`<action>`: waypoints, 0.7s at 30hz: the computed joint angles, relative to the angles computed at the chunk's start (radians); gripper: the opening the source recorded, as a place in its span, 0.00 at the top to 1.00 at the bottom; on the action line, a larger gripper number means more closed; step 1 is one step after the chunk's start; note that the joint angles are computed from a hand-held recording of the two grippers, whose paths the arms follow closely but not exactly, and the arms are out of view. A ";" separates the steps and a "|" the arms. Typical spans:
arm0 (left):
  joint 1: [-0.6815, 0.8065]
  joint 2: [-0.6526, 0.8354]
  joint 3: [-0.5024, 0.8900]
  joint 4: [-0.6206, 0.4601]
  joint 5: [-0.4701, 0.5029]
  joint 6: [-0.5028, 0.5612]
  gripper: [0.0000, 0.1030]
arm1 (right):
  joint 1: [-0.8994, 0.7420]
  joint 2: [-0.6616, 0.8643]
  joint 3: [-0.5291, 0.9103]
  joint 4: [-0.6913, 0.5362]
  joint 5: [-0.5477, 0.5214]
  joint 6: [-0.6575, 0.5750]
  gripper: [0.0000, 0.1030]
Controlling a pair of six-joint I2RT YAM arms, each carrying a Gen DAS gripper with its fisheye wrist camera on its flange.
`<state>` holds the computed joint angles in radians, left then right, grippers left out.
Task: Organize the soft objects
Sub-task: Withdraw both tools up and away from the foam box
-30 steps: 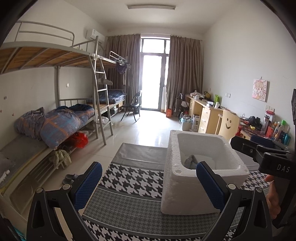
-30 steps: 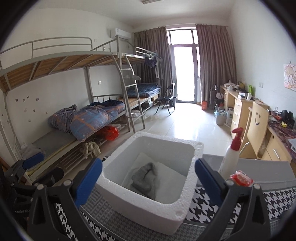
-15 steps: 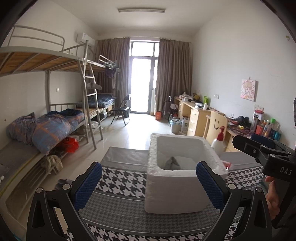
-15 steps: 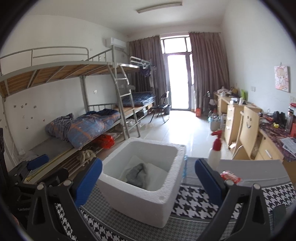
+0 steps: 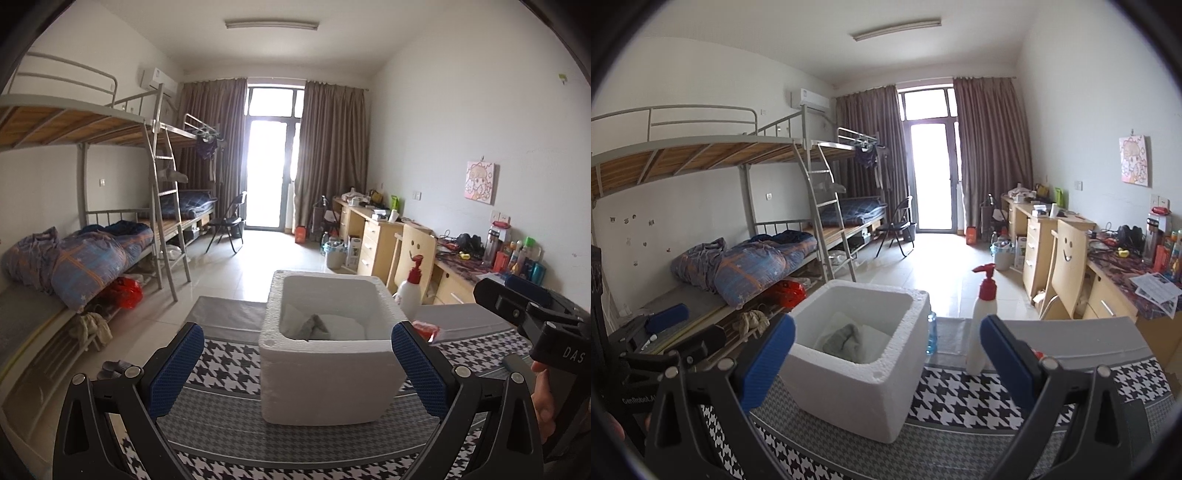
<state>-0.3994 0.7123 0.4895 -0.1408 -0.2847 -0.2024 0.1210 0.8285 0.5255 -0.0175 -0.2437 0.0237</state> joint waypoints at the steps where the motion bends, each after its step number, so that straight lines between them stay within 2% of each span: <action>1: -0.007 -0.007 -0.003 0.000 -0.003 -0.004 0.01 | -0.004 -0.016 -0.008 -0.003 0.001 0.002 0.02; 7: -0.079 -0.030 -0.010 -0.005 -0.063 -0.010 0.01 | -0.042 -0.155 -0.051 -0.062 -0.012 0.004 0.02; 21: -0.273 -0.131 -0.077 -0.002 -0.273 -0.010 0.01 | -0.090 -0.349 -0.128 -0.150 -0.033 0.007 0.00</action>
